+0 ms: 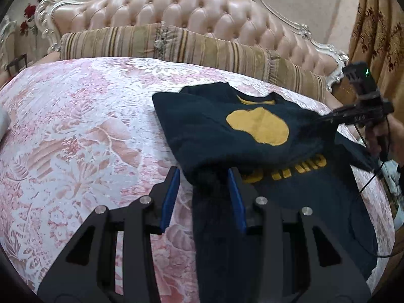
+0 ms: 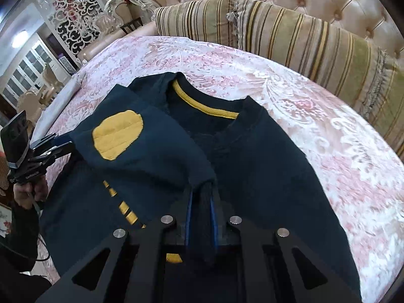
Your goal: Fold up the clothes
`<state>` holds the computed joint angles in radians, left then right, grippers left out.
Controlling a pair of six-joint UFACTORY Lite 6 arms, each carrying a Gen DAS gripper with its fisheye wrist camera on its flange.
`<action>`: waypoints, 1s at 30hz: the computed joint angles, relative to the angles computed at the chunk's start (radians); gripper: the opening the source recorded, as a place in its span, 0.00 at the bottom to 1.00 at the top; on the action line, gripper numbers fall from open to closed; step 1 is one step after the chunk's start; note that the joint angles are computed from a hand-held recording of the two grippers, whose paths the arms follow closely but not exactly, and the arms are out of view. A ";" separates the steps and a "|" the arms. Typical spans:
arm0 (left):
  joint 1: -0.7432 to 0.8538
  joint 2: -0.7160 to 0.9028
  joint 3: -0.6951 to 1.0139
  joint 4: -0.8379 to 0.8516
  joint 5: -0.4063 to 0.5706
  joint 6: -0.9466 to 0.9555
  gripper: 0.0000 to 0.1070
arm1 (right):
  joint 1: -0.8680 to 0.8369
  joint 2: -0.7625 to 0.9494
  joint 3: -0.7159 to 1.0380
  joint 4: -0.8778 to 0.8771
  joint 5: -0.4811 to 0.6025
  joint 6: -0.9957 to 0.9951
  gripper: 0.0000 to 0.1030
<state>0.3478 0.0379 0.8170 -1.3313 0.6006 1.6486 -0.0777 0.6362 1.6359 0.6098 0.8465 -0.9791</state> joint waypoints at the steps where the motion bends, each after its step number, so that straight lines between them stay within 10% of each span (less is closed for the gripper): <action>1: -0.015 -0.002 -0.003 0.000 -0.020 -0.001 0.40 | -0.002 -0.015 -0.003 -0.007 0.012 0.011 0.12; 3: -0.046 -0.003 -0.007 0.004 -0.061 -0.007 0.40 | -0.003 -0.034 0.001 -0.025 0.037 0.030 0.12; 5: -0.072 0.008 0.001 0.034 -0.101 -0.037 0.15 | -0.002 -0.048 0.001 -0.047 0.041 0.050 0.12; 14: -0.073 0.013 -0.004 0.070 -0.174 -0.057 0.14 | -0.004 -0.021 -0.060 -0.150 -0.006 0.123 0.12; 23: 0.041 0.023 0.016 0.164 -0.005 -0.133 0.30 | 0.046 -0.072 -0.163 -0.231 -0.151 0.158 0.17; 30: 0.129 -0.081 -0.045 0.168 0.087 -0.046 0.52 | 0.006 -0.207 -0.240 -0.231 -0.151 0.127 0.68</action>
<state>0.4773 -0.0432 0.7725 -1.1633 0.6880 1.6024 -0.0714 0.4288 1.3961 0.3792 0.6954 -0.8524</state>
